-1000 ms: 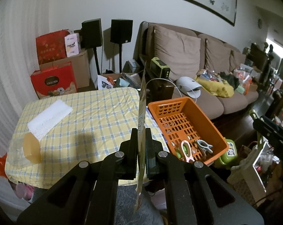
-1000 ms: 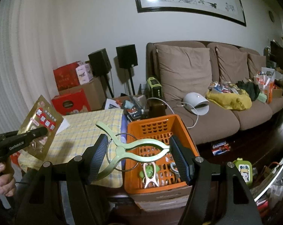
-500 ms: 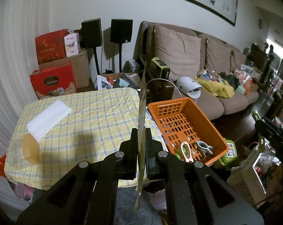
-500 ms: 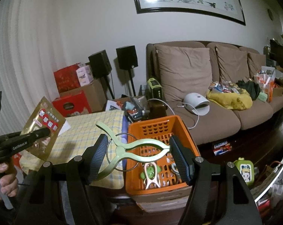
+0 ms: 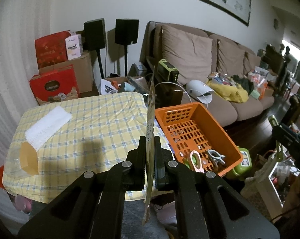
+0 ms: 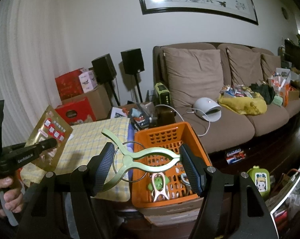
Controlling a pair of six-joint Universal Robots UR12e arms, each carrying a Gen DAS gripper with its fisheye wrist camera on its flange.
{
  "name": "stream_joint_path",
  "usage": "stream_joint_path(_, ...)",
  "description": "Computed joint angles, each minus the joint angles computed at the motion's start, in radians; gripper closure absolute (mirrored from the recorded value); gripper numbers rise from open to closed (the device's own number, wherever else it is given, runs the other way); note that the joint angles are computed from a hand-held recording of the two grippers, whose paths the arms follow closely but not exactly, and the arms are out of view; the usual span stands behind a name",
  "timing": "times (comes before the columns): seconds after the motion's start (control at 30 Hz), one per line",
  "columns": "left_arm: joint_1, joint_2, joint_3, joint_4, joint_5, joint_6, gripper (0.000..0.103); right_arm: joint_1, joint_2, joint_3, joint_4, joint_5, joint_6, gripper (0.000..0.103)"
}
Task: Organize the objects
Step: 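Keep carrying the gold packet and green clothespin toward the orange basket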
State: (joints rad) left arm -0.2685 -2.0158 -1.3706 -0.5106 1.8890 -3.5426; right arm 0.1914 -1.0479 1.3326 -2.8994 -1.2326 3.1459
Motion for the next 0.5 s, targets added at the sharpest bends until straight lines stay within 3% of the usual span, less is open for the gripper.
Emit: stream_joint_path(0.5, -0.003, -0.008, 0.016, -0.004, -0.006, 0.007, 0.097, -0.012, 0.004, -0.005, -0.011, -0.003, 0.019, 0.034)
